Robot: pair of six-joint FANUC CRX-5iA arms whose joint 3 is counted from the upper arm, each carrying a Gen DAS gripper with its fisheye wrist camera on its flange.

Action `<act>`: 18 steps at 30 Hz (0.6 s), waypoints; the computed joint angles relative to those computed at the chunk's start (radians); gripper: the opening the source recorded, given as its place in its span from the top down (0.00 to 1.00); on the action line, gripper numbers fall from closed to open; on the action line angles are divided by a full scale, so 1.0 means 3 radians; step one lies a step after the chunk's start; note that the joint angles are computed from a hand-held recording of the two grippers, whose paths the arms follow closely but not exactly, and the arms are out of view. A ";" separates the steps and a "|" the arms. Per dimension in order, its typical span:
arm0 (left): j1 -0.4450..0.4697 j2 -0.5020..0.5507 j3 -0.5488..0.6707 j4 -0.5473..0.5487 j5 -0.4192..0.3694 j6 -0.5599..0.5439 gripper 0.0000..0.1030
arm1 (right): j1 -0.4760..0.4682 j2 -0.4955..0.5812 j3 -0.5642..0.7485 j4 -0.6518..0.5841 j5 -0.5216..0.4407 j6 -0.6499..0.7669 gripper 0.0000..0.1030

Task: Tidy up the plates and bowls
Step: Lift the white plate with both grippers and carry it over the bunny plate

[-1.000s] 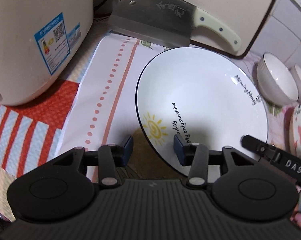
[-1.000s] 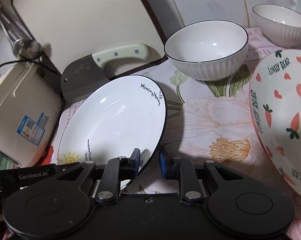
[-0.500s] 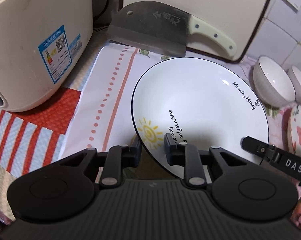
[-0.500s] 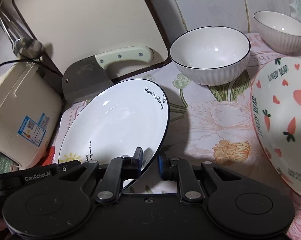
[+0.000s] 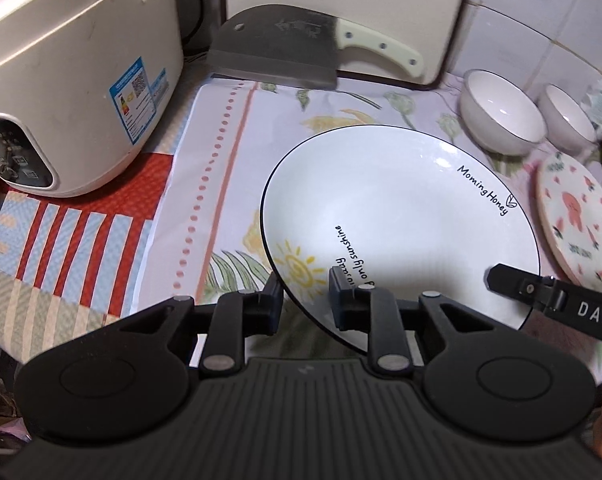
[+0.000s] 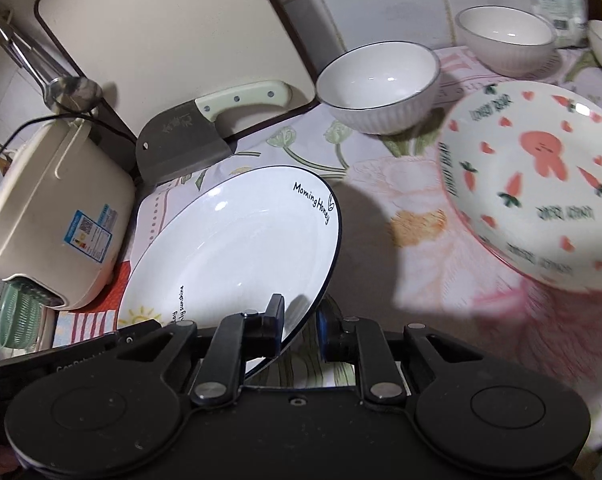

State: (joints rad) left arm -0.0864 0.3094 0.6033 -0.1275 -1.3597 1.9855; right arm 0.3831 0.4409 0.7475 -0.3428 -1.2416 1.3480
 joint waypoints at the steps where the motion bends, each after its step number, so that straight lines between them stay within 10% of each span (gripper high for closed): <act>1: -0.0022 -0.0002 0.0031 -0.0001 -0.0035 -0.0021 0.78 | -0.0016 -0.0041 -0.0035 -0.0008 -0.0007 -0.0004 0.80; 18: -0.0380 0.0098 0.0697 0.0101 -0.0448 -0.0324 0.78 | -0.0297 -0.0743 -0.0532 0.0033 0.0000 -0.0204 0.78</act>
State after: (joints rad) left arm -0.2003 0.3389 0.8123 -0.0971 -1.4941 1.8882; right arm 0.2941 0.2179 0.5879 -0.3329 -1.2414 1.2869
